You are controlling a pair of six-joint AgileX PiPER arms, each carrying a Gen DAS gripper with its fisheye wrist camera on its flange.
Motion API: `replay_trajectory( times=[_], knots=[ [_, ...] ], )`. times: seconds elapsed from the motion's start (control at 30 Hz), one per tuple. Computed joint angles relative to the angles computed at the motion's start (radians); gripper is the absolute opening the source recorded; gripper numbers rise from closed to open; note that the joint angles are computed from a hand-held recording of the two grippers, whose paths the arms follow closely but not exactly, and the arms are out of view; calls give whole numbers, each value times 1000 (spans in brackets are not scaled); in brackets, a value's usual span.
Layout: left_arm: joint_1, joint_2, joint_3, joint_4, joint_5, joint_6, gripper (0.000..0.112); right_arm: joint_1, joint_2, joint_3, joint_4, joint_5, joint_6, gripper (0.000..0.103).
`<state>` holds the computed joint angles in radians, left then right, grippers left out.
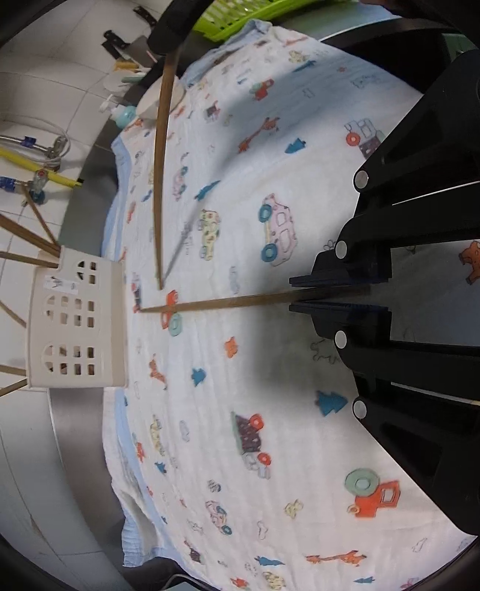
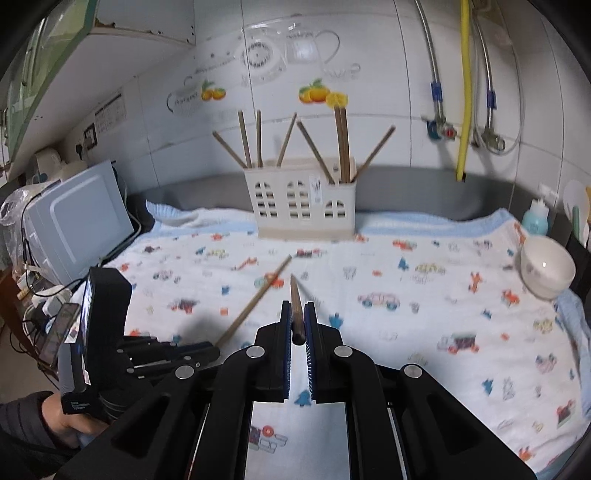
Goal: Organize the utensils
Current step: 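Grasp a chopstick with the left gripper and raise it upright, then lower the chopstick into the cream holder and open the left gripper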
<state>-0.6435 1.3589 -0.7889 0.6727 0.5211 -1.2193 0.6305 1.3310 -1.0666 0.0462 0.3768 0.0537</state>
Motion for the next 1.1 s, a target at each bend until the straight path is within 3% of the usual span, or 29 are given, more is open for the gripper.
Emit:
replay_trajectory(
  times=[0.3, 0.57, 0.73, 0.83, 1.1],
  knots=[
    [37, -171, -19, 111, 9, -24, 5, -72, 22, -159, 200, 91, -232, 7],
    [118, -195, -113, 115, -30, 67, 5, -109, 101, -352, 262, 201, -340, 7],
    [218, -170, -184, -104, -87, 331, 5, -130, 193, -548, 261, 296, -365, 7],
    [259, -134, -253, -200, -77, 465, 5, -144, 252, -669, 255, 345, -367, 7],
    [350, -20, -458, -405, -33, 750, 5, -152, 514, -1181, 194, 539, -321, 7]
  ],
)
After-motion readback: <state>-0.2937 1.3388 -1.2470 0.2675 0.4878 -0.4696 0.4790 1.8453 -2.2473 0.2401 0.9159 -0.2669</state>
